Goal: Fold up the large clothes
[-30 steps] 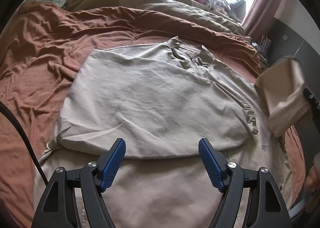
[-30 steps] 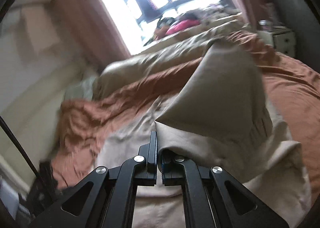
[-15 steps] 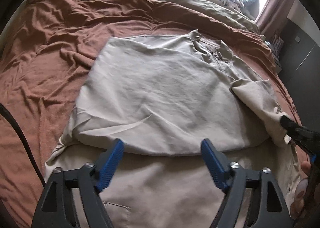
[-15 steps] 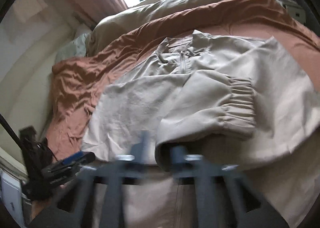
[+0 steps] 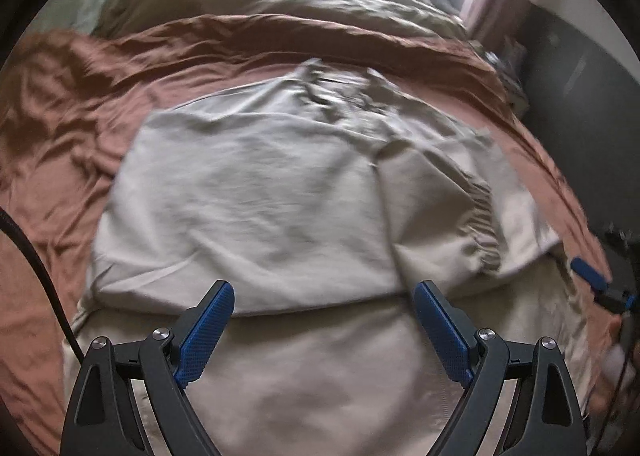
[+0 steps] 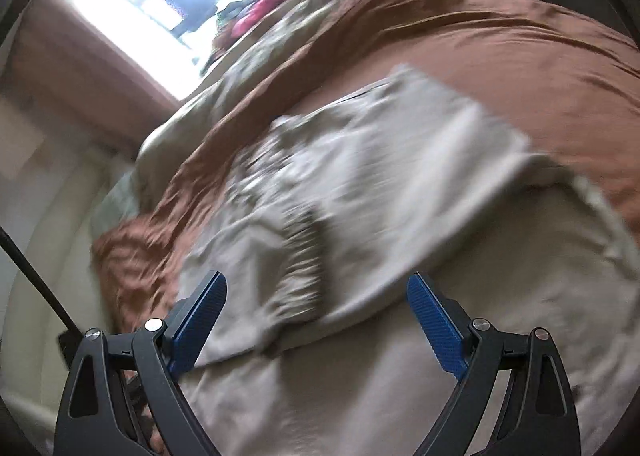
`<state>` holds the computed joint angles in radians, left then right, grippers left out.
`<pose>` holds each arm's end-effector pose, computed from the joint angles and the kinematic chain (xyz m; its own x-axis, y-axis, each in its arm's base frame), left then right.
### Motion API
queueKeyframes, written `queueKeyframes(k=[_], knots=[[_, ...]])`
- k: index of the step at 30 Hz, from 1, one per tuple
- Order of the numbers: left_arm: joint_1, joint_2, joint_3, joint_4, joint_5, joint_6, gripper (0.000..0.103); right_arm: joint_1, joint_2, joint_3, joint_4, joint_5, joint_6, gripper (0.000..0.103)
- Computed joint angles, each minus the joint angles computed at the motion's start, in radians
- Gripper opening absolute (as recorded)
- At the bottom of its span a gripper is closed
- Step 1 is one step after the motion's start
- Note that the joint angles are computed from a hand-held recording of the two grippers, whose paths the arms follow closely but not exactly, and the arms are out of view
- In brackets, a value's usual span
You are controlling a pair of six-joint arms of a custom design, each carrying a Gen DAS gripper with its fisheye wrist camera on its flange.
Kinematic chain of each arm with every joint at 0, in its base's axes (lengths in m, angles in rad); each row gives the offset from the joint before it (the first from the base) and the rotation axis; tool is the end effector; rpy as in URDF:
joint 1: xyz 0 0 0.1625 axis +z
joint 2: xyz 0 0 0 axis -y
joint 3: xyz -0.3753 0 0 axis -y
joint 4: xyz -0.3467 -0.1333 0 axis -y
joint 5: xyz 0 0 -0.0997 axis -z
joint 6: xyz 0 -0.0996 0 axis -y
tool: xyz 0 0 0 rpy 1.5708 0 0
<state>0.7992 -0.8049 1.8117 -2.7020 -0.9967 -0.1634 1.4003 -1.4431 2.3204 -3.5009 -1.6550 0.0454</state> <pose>-0.2525 -0.5283 0.0694 -0.7528 0.4143 -0.5115 0.5771 0.7892 -0.2101 0.0544 -0.4203 0.3056 -0.9648 0.2630 0.0022 0.1279 0.4765 -0.8698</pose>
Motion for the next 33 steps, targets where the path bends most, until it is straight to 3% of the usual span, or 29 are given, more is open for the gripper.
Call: queueKeyframes(k=[3,5,9,15,19,21,22,24,26,29,33], knots=[[-0.027,0.044,-0.032,0.006,-0.011,0.017,0.092,-0.086,-0.059,0.038,-0.001,0.066,0.041,0.076],[-0.042,0.079,-0.059,0.012,-0.026,0.015,0.092,-0.127,-0.084,0.049,0.005,0.082,0.058,0.072],[-0.067,0.154,-0.120,0.022,-0.062,0.021,0.092,-0.170,-0.122,0.067,0.021,0.087,0.075,0.064],[-0.092,0.277,-0.229,0.056,-0.093,0.050,0.092,-0.205,-0.081,0.060,-0.003,0.087,0.131,0.054],[-0.093,0.352,-0.288,0.085,-0.057,0.076,0.092,-0.234,-0.063,0.051,-0.001,0.132,0.161,0.048],[-0.085,0.384,-0.314,0.111,-0.027,0.081,0.087,-0.256,-0.062,0.046,0.023,0.185,0.171,0.048],[-0.080,0.392,-0.320,0.116,-0.012,0.077,0.078,-0.268,-0.051,0.039,0.037,0.215,0.174,0.048],[-0.062,0.387,-0.315,0.104,-0.020,0.077,0.074,-0.268,-0.020,0.014,0.054,0.232,0.184,0.048],[-0.050,0.373,-0.307,0.101,-0.024,0.083,0.051,-0.254,-0.001,0.004,0.049,0.198,0.200,0.043],[-0.038,0.335,-0.285,0.090,0.014,0.074,0.032,-0.240,0.001,0.009,0.009,0.151,0.224,0.040],[0.002,0.263,-0.259,0.084,0.043,0.050,0.027,-0.219,0.009,0.015,-0.015,0.107,0.244,0.040]])
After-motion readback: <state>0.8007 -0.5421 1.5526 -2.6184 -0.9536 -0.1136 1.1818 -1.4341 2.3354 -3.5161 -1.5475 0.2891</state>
